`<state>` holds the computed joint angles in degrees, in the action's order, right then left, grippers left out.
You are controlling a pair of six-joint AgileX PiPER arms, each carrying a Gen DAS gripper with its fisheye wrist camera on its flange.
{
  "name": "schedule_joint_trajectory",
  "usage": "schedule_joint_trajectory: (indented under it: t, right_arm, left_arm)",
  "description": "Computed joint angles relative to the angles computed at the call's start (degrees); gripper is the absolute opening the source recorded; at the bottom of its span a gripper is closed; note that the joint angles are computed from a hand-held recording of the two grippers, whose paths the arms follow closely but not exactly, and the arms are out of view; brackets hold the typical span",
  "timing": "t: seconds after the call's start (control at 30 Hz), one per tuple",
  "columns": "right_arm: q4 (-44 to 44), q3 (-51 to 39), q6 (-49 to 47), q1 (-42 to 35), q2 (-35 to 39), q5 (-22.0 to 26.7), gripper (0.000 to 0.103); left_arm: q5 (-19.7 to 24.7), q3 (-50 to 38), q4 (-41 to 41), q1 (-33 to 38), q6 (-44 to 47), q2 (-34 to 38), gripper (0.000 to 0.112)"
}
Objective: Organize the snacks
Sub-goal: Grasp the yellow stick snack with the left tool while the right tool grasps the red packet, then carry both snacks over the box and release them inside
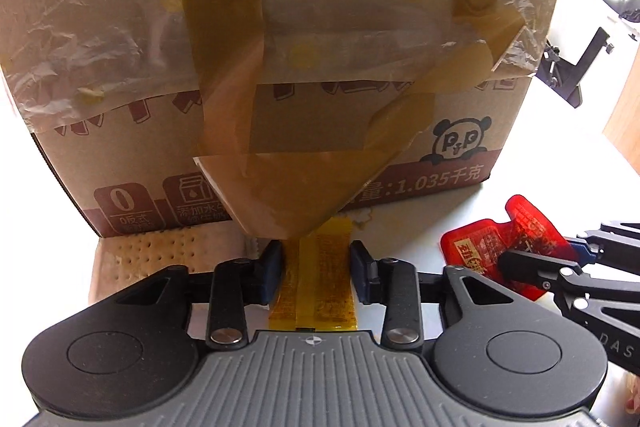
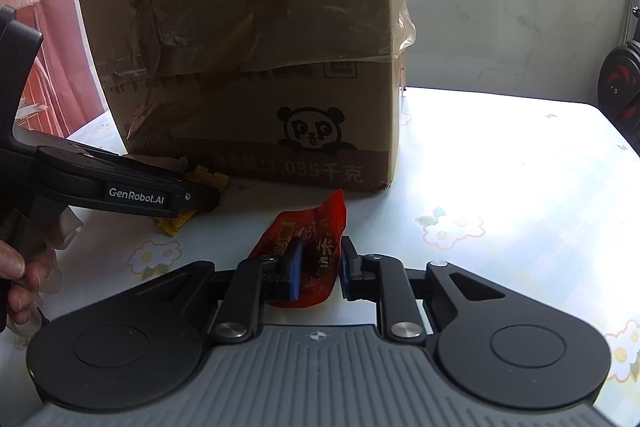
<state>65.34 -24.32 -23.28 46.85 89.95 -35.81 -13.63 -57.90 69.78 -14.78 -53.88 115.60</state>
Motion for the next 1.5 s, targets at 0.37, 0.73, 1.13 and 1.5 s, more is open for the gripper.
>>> schedule_joint_trajectory:
  t: [0.37,0.73,1.13,1.5]
  right_arm:
    - [-1.02,0.14,2.05,0.09,0.38,-0.36,0.020]
    - [3.30,1.62,3.73,2.53,-2.74,-3.23,0.019]
    - [17.49,-2.27,-20.82,10.33,-22.36,-12.22,0.019]
    - [17.58,-22.98,-44.14,-4.64,-17.31,-0.99,0.019]
  left_arm:
    - [-10.05,13.13,-2.07,6.79,10.10,-8.06,0.033]
    - [-18.16,15.08,8.94,14.81,2.51,-17.04,0.033]
    - [-33.63,12.09,16.56,24.93,-4.68,-27.75,0.033]
    - [-30.55,-11.49,25.00,17.78,-27.26,-20.98,0.033]
